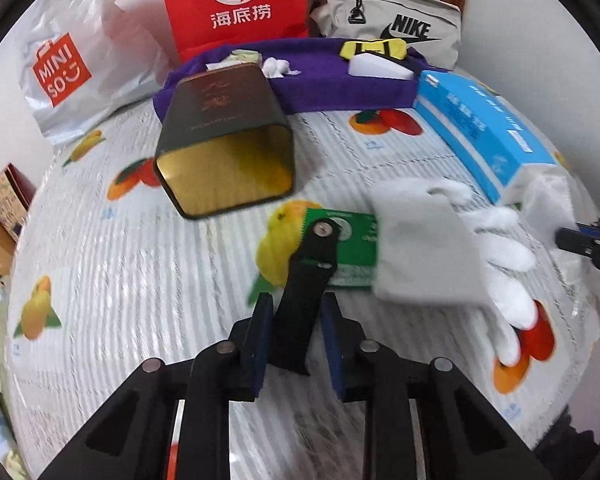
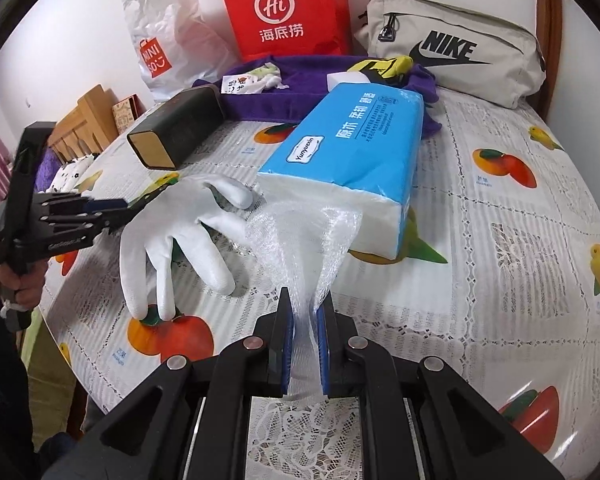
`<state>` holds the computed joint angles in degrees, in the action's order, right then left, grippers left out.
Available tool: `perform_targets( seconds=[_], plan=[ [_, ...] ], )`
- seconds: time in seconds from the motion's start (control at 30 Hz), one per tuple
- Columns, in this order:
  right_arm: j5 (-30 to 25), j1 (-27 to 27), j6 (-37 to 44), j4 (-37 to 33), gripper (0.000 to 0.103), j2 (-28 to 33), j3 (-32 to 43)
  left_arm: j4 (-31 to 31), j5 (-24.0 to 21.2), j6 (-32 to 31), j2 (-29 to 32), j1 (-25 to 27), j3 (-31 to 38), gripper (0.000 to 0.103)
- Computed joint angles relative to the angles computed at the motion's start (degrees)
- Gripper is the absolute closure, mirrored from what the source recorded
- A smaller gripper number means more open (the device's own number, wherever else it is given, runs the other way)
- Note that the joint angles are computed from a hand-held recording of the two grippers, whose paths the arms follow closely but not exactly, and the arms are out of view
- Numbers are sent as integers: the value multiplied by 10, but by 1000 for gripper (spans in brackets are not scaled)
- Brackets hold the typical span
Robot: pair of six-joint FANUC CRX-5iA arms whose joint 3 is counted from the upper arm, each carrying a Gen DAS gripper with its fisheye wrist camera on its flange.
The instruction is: Organize soft objects
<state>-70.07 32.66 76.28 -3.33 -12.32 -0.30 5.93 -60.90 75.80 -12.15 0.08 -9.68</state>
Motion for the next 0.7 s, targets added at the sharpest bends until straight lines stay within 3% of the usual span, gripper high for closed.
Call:
perform_targets(
  seconds=[0.23,0.33,0.7],
  plan=[
    [0,-3,6,-13,92,5,3,24,5,-20,3,6,-8,76],
    [0,0,4,-12,92,4,3,22,11,-18,6,5,-7,83],
    [-4,6,-6,-4,92,9,6,14,17,11,0,0,-11,82]
  ],
)
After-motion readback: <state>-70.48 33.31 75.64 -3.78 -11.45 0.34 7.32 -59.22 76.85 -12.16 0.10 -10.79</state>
